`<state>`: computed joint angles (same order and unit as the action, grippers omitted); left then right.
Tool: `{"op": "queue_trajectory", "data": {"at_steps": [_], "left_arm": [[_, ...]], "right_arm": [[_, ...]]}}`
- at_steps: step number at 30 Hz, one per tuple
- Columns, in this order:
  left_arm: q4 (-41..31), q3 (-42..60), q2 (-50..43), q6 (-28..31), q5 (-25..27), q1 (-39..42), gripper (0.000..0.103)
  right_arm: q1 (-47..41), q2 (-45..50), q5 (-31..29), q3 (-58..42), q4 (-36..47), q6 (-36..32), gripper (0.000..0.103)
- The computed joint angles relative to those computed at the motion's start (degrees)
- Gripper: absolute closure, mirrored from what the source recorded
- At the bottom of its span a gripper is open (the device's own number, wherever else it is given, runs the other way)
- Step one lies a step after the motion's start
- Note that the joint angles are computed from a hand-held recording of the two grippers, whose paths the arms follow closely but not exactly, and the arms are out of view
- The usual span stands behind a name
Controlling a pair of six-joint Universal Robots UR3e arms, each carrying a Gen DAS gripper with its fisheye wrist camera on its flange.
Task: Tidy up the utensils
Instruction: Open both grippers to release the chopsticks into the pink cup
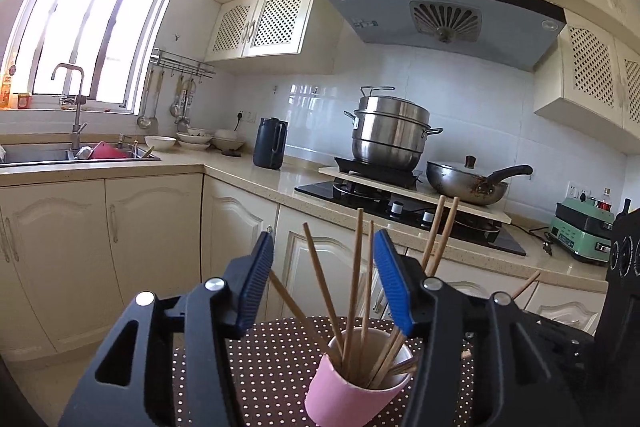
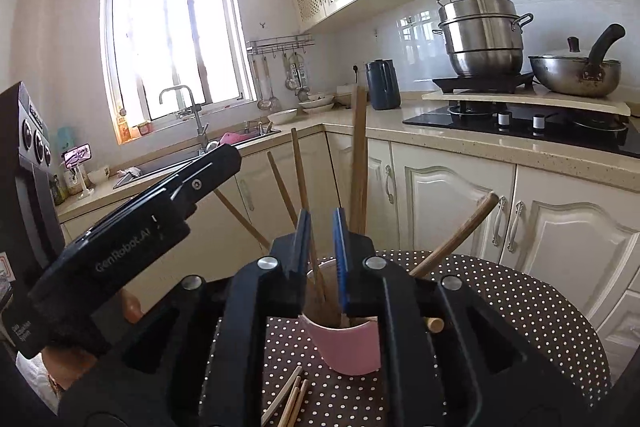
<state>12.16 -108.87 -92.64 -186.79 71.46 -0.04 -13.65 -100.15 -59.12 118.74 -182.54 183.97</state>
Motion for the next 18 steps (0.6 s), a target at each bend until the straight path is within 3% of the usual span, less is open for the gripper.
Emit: {"op": "queue_trajectory", "data": {"at_steps": [2,7,9,18], "left_arm": [[-2.34,-1.41,2.88,0.39,-1.30,1.50,0.050],[-8.12,-5.18,10.58,1.46,-4.64,5.65,0.046],[-10.04,-6.90,13.92,1.74,-6.89,7.79,0.046],[-23.53,-11.62,28.17,7.03,-15.33,15.64,0.043]], "right_arm": [[0.65,-1.56,-1.13,0.20,0.38,0.07,0.075],[2.57,-6.28,-4.51,0.04,3.06,-0.81,0.070],[3.14,-8.65,-5.73,0.56,3.64,-1.15,0.058],[6.69,-17.46,-11.34,1.98,9.32,-3.27,0.057]]}}
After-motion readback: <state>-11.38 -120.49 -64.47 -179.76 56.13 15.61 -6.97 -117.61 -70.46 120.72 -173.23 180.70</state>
